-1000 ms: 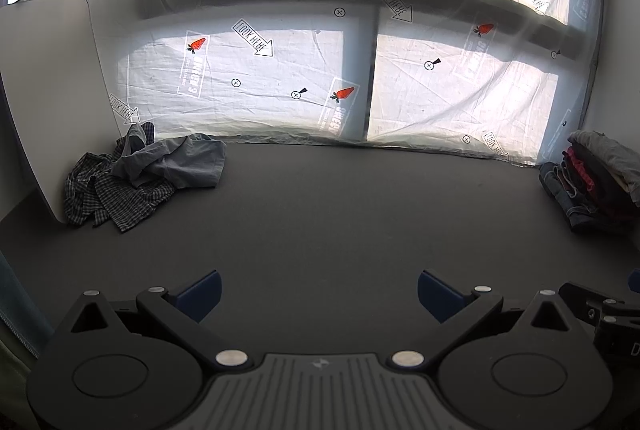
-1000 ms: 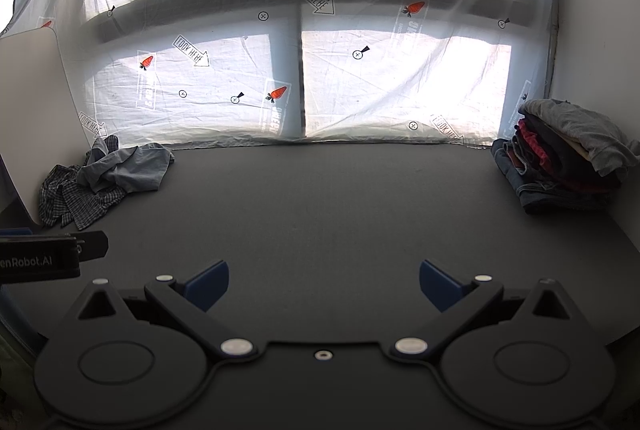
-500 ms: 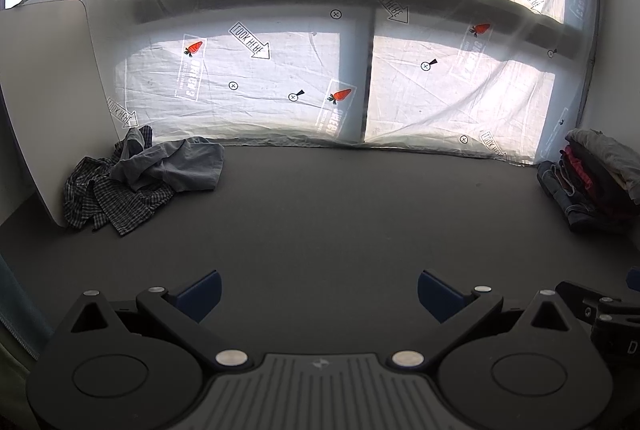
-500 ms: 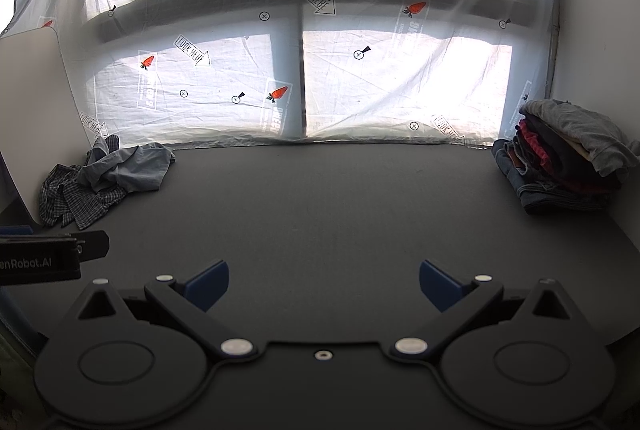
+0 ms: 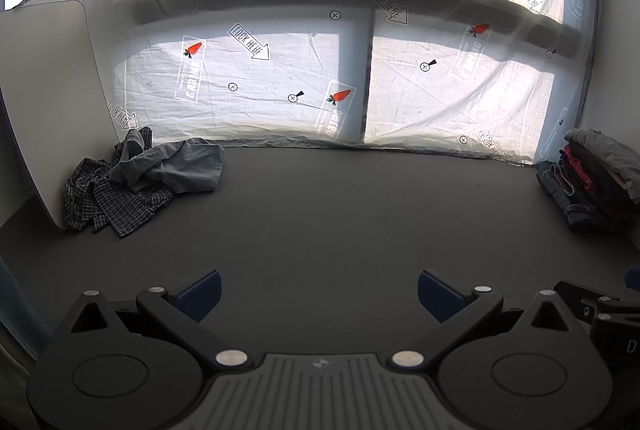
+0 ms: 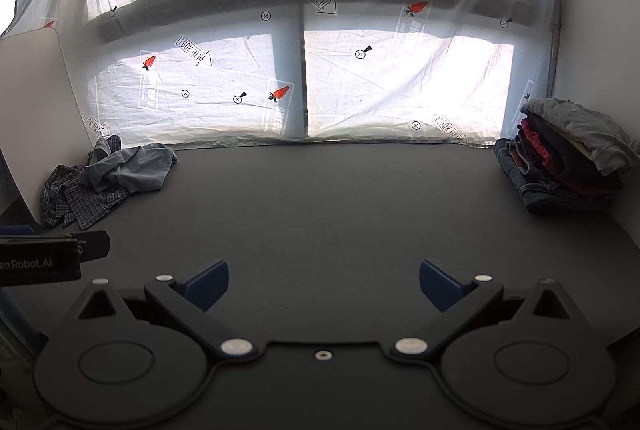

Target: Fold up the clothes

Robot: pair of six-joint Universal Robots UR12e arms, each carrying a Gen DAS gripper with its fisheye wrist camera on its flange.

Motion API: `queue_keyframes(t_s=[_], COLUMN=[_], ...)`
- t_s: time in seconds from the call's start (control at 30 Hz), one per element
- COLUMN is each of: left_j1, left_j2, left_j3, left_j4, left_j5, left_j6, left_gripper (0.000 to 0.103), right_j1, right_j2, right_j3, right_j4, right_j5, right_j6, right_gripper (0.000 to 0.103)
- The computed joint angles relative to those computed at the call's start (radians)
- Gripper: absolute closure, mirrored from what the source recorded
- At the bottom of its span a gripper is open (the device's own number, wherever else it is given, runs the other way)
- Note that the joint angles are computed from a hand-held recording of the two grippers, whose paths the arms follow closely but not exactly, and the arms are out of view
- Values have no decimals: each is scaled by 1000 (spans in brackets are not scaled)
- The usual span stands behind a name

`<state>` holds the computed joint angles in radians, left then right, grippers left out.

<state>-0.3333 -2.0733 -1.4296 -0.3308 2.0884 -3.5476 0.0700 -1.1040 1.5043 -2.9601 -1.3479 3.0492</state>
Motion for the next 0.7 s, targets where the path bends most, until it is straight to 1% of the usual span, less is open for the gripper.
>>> queue_keyframes(t_s=[0.43, 0.63, 0.7], left_j1=[5, 10, 14], left_j2=[2, 6, 5], left_j3=[0, -2, 2], left_j4=[-4, -36, -51], left_j5=[-9, -21, -43], left_j6=[3, -2, -15], left_gripper=[0, 0, 0], right_j1=[0, -1, 0], right_j2=[2, 4, 6], right_j3=[0, -9, -10], right_j4=[-7, 26, 32], right_j5=[1, 7, 0], right_j6=[0, 12, 6], right_gripper=[0, 0, 0])
